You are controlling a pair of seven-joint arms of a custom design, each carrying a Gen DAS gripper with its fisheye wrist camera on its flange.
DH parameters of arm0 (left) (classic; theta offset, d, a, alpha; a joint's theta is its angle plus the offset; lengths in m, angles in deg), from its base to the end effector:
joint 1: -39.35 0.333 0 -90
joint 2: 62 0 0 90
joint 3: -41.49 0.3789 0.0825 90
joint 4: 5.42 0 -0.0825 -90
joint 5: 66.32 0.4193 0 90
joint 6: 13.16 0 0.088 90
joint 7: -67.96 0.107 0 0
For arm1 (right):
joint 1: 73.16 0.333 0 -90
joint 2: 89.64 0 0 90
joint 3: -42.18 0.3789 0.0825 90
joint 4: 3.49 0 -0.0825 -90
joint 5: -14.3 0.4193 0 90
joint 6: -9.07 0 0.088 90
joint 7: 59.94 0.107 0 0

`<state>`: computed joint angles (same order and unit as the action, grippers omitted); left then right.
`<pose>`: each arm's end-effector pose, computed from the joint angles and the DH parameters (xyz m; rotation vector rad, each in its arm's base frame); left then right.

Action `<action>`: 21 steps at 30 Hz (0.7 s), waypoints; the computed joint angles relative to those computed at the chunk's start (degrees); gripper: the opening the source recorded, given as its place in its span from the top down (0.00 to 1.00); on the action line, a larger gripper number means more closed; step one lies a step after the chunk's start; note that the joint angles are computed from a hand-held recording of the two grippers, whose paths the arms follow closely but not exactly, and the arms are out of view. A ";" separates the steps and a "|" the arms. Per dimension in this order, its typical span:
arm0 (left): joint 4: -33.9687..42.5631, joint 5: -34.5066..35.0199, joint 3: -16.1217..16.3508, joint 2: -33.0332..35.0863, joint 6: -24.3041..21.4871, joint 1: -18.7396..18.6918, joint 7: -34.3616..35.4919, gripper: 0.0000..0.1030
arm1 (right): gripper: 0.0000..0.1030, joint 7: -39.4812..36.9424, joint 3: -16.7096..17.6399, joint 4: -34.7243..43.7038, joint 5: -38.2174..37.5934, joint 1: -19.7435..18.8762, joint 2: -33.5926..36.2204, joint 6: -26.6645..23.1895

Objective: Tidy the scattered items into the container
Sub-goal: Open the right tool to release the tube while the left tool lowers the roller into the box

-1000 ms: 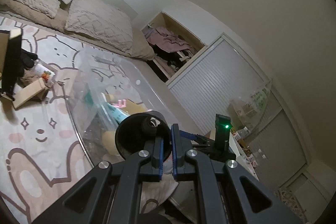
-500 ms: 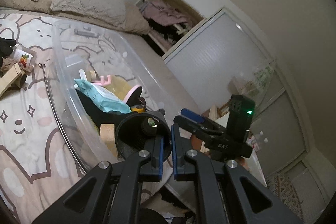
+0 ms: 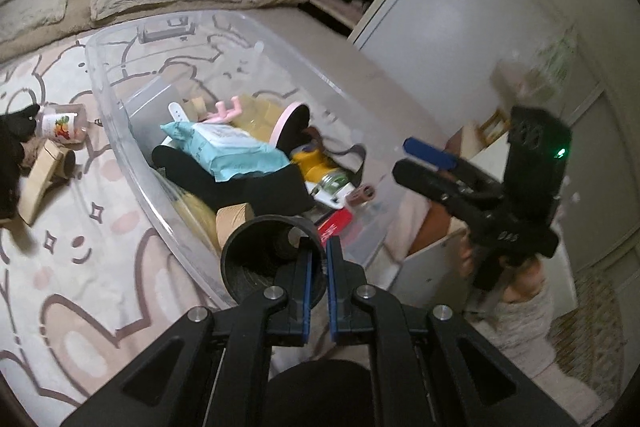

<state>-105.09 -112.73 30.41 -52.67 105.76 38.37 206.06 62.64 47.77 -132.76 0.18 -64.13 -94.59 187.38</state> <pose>0.6550 -0.1688 0.5628 1.1549 -2.4756 1.0923 0.5549 0.1678 0.5551 -1.5424 1.6492 -0.5641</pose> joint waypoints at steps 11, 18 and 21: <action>-1.71 2.94 -1.92 0.30 11.65 -3.59 -0.76 0.92 | 0.07 -0.18 -0.16 -0.90 0.02 0.27 -0.05 2.16; -0.64 5.66 -2.87 3.09 12.37 -5.08 -3.59 0.91 | 0.07 -1.97 0.22 -1.95 2.36 0.23 -0.40 3.81; 1.11 6.81 -3.32 5.06 11.82 -5.27 -6.37 0.91 | 0.07 -4.29 -0.85 -2.52 5.50 1.71 -0.52 4.48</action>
<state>-103.99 -105.92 27.09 -47.62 117.58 33.10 199.69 58.36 46.92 -135.28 5.68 -62.42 -95.11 191.86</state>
